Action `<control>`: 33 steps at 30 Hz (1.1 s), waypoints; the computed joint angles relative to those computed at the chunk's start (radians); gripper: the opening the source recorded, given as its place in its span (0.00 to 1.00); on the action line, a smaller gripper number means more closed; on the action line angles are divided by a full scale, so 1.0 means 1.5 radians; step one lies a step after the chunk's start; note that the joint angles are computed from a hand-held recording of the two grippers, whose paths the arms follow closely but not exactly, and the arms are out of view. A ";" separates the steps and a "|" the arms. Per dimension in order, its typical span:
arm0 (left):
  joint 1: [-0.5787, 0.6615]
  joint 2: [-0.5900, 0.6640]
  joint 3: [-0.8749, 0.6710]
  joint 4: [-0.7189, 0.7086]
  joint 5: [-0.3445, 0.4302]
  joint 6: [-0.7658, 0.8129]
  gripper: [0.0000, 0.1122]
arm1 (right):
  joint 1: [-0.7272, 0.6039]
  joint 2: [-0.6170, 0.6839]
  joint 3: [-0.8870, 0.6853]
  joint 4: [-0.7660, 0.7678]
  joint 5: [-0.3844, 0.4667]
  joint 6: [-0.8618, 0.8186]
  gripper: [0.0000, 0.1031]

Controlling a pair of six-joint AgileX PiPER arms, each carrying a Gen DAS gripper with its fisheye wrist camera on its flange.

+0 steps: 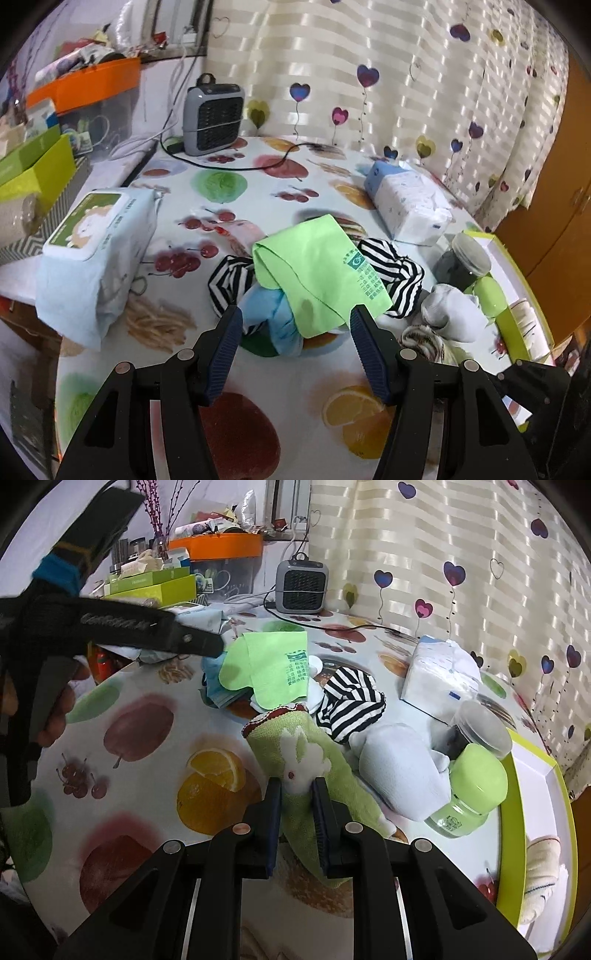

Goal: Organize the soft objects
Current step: 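Reach and grasp lime-green printed cloth with left tool while right holds rabbit towel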

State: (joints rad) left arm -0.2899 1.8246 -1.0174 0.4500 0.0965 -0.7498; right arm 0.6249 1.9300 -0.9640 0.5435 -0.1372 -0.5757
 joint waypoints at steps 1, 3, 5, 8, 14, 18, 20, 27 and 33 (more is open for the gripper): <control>-0.002 0.005 -0.007 0.004 0.006 0.000 0.54 | -0.003 -0.001 0.002 -0.041 0.004 0.038 0.17; -0.003 0.008 -0.013 0.031 0.013 -0.027 0.54 | -0.006 -0.001 0.005 -0.089 0.003 0.083 0.17; -0.002 0.010 -0.021 0.019 0.028 -0.020 0.54 | -0.010 0.000 0.005 -0.137 0.006 0.133 0.17; -0.003 0.013 -0.033 0.028 0.052 -0.032 0.54 | -0.009 0.000 0.006 -0.161 0.004 0.154 0.17; -0.020 -0.011 -0.044 0.005 0.091 -0.003 0.54 | -0.016 -0.009 0.017 -0.312 -0.009 0.304 0.17; -0.035 -0.041 -0.029 0.074 0.108 -0.038 0.54 | -0.023 -0.018 0.032 -0.399 -0.024 0.391 0.17; -0.040 -0.046 -0.023 0.137 0.126 -0.089 0.54 | -0.018 -0.018 0.033 -0.370 -0.022 0.355 0.17; 0.006 -0.036 -0.002 -0.047 0.102 0.089 0.54 | -0.010 -0.004 0.037 -0.385 -0.036 0.352 0.17; 0.013 -0.042 -0.009 -0.078 0.105 0.115 0.54 | -0.025 -0.006 0.040 -0.469 -0.043 0.444 0.17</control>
